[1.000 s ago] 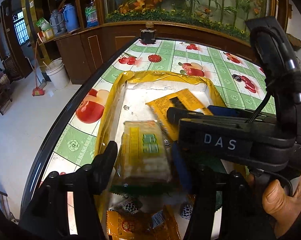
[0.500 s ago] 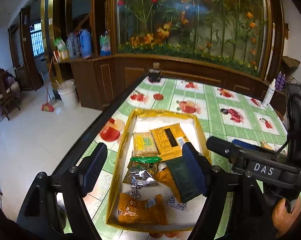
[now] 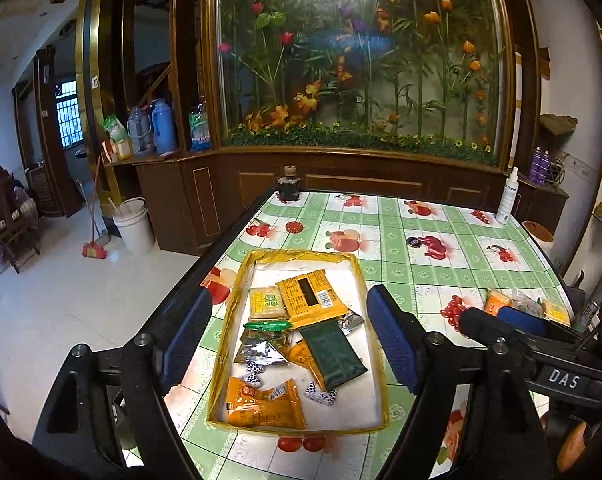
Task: Organize snacks
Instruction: 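Withdraw both tools from the box lid toward the remaining snacks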
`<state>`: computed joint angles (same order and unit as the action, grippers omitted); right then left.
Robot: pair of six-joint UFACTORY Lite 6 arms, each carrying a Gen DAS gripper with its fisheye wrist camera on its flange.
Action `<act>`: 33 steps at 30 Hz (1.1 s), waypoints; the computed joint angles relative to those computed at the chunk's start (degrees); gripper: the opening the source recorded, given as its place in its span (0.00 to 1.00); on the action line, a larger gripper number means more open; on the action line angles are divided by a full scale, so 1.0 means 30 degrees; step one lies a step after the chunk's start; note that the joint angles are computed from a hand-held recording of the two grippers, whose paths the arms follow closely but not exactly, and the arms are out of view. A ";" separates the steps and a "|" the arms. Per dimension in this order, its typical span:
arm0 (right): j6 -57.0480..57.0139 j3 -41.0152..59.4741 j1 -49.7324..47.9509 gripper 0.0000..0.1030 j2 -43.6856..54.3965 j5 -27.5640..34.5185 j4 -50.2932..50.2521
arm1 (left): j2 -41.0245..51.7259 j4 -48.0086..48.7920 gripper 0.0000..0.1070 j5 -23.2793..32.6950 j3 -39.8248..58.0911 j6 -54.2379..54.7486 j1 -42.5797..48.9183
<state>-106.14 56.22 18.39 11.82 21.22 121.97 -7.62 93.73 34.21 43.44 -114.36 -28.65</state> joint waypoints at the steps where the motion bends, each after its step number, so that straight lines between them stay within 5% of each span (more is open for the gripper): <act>1: -0.0660 -0.0948 -0.0141 0.87 -0.0914 -0.0018 0.0622 | -0.0121 -0.0143 0.75 0.0261 -0.0045 0.0071 -0.0348; 11: -0.2122 -0.6322 -0.3225 0.88 -0.5293 0.1019 0.1043 | 0.0049 -0.1059 0.75 0.2284 0.0328 0.0809 -0.2822; 19: -0.3615 -0.9813 -0.7720 0.88 -0.6973 0.1918 0.0287 | 0.1503 -0.1447 0.75 0.1530 0.1338 0.1150 -0.3165; 26: -0.5039 -1.0419 -1.2227 0.88 -0.5024 0.3070 -0.0713 | 0.4591 -0.1624 0.75 -0.0554 0.3657 0.1662 -0.3480; 33: -0.5825 -0.8826 -1.3917 0.88 -0.2457 0.3424 -0.1004 | 0.9431 -0.4331 0.75 -0.5154 0.8393 0.5931 -0.3193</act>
